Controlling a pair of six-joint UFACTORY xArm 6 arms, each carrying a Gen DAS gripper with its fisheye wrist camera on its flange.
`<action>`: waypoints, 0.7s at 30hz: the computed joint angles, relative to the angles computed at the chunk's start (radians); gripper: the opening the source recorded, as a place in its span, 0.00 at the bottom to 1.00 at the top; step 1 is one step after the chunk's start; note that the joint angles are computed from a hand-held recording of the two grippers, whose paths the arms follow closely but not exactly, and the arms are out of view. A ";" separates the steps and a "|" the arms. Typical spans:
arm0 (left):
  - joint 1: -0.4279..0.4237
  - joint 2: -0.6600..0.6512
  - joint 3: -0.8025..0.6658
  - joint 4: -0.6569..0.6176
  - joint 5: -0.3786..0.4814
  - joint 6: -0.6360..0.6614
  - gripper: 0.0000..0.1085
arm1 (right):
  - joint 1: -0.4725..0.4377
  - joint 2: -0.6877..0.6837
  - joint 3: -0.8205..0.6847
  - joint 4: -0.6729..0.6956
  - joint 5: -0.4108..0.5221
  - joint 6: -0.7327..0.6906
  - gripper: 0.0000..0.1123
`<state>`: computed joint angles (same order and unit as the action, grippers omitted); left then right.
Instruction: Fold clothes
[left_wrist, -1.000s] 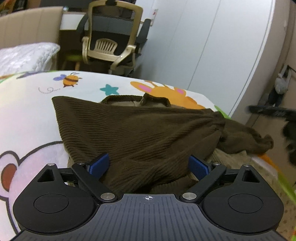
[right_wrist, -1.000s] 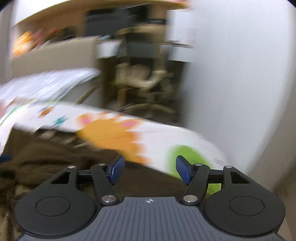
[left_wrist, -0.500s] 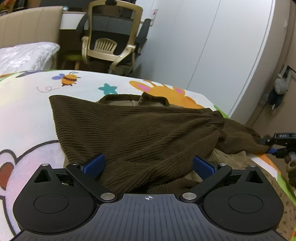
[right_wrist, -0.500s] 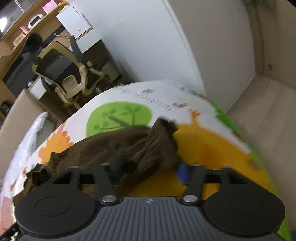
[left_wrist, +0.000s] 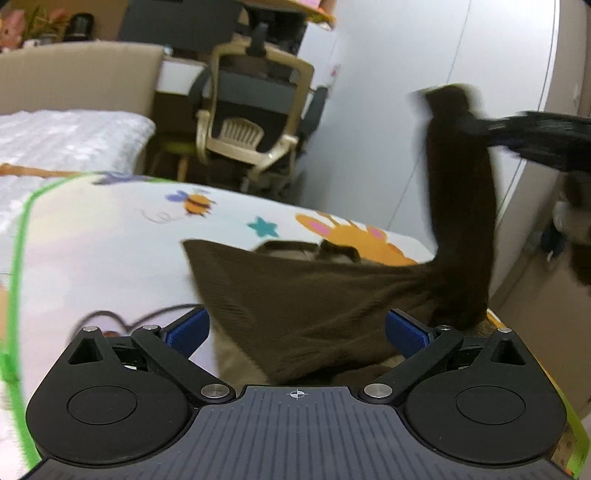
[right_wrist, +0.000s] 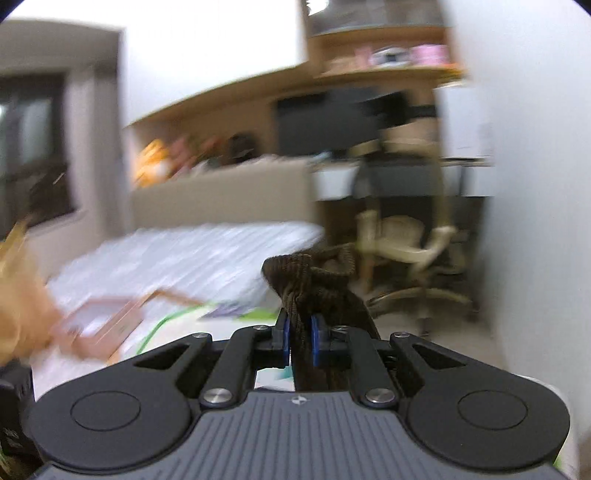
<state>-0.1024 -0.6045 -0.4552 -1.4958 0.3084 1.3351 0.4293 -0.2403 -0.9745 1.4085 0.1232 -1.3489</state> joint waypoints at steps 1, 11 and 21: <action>0.020 -0.021 0.014 0.019 0.019 -0.012 0.95 | 0.029 0.047 -0.023 -0.051 0.004 0.034 0.09; 0.077 -0.011 0.002 0.059 0.088 -0.031 0.95 | 0.031 0.126 -0.030 -0.212 0.321 0.227 0.47; -0.007 0.148 -0.132 -0.048 0.169 0.051 0.95 | -0.120 0.009 0.096 -0.098 0.070 0.111 0.59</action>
